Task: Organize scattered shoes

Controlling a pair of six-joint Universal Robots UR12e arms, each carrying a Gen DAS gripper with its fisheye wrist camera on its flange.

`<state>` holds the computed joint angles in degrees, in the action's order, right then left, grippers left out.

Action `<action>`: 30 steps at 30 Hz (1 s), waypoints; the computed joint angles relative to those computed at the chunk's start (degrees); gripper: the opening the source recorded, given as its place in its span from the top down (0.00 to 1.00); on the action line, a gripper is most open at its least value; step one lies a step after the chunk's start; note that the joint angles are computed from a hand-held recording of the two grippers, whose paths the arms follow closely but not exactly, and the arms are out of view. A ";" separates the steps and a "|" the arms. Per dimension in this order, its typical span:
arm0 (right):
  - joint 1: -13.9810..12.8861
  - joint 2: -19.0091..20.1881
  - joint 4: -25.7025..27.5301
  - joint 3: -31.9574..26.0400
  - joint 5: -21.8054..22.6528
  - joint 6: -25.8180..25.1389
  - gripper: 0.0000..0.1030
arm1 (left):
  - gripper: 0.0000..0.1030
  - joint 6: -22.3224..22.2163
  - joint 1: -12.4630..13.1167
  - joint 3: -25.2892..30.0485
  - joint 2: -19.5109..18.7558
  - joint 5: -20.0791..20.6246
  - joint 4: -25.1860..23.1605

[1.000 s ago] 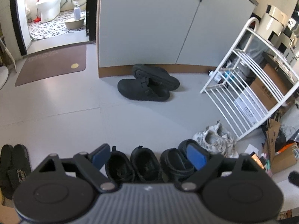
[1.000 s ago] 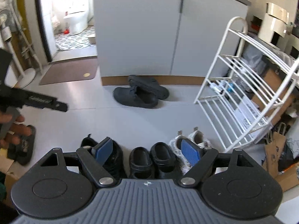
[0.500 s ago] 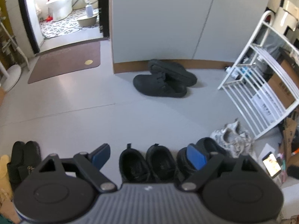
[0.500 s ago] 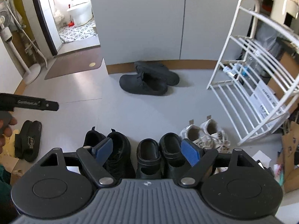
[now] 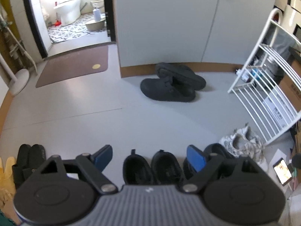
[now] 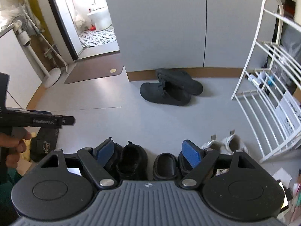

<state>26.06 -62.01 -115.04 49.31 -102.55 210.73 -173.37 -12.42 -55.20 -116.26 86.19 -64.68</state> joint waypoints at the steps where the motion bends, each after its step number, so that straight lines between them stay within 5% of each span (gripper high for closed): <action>1: -0.14 -0.30 0.42 0.47 0.13 0.56 0.19 | 0.15 -0.24 -0.15 0.05 -0.04 0.16 -0.06; 7: -0.48 -1.84 3.15 3.04 -1.42 1.11 0.19 | 0.15 -0.33 -0.08 -0.15 0.29 -2.42 0.95; 15: 1.25 -3.47 3.40 4.22 -8.68 10.04 0.19 | 0.15 -2.51 1.81 -1.86 2.19 -6.46 2.73; 24: 2.79 -1.48 9.28 -0.84 -11.37 9.46 0.19 | 0.15 -4.16 2.99 -2.42 2.75 -10.01 3.91; 30: 2.97 1.16 11.28 -6.77 -11.75 4.52 0.19 | 0.14 -4.20 3.40 -2.61 2.97 -11.12 3.92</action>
<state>29.03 -60.84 -103.76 42.54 -114.29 215.25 -177.57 -9.02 -57.81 -113.29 75.07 -60.76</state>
